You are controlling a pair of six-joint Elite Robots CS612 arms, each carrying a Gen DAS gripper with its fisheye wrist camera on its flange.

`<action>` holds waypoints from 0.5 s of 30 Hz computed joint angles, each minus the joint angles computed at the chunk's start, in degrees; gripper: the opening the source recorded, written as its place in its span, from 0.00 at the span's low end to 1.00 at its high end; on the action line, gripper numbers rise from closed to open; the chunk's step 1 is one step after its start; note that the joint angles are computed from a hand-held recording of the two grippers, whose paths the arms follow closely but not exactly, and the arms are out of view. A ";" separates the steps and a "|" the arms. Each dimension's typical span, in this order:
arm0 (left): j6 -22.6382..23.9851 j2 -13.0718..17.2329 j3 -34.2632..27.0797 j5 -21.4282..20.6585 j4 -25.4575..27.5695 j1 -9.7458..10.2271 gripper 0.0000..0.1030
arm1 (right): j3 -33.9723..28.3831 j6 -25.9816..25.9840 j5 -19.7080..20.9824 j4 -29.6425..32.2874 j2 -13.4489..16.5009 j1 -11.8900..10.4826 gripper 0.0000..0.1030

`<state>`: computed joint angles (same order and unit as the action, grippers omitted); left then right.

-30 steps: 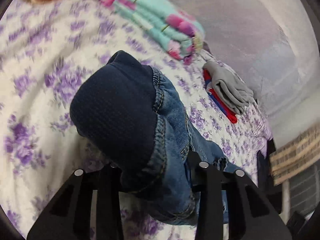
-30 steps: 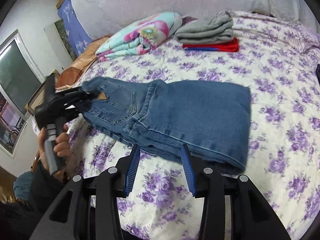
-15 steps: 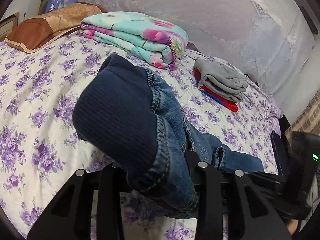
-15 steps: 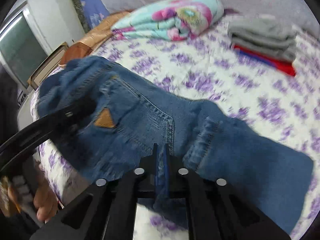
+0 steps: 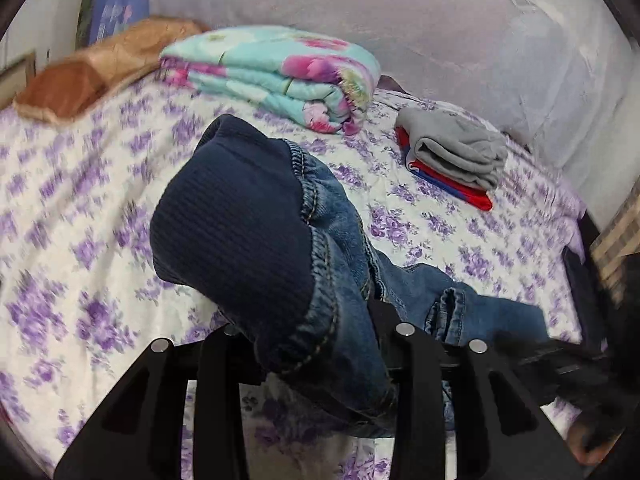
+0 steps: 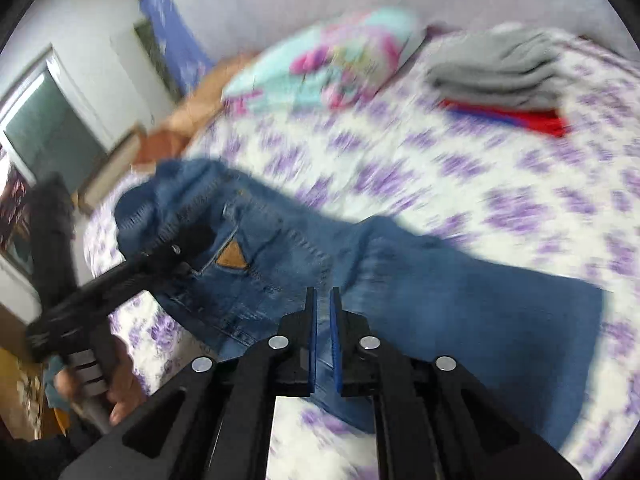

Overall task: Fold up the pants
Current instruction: 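Grasp the ribbed waistband with the left gripper and lift it up, then fold the waistband over onto the folded legs with the left gripper and release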

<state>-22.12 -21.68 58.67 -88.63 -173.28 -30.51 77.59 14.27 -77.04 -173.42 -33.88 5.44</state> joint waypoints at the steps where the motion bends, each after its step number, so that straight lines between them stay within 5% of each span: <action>1: 1.69 -0.48 0.33 1.94 0.63 -0.56 0.32 | 3.20 1.41 -2.06 -3.64 -1.58 -0.40 0.08; 8: 13.93 -3.19 1.97 13.33 1.21 -5.80 0.32 | 19.05 11.33 -10.89 -16.80 -8.09 -3.93 0.08; 15: 22.65 -3.46 0.67 14.18 6.37 -10.73 0.32 | 26.32 15.87 -9.91 -25.94 -8.60 -6.55 0.08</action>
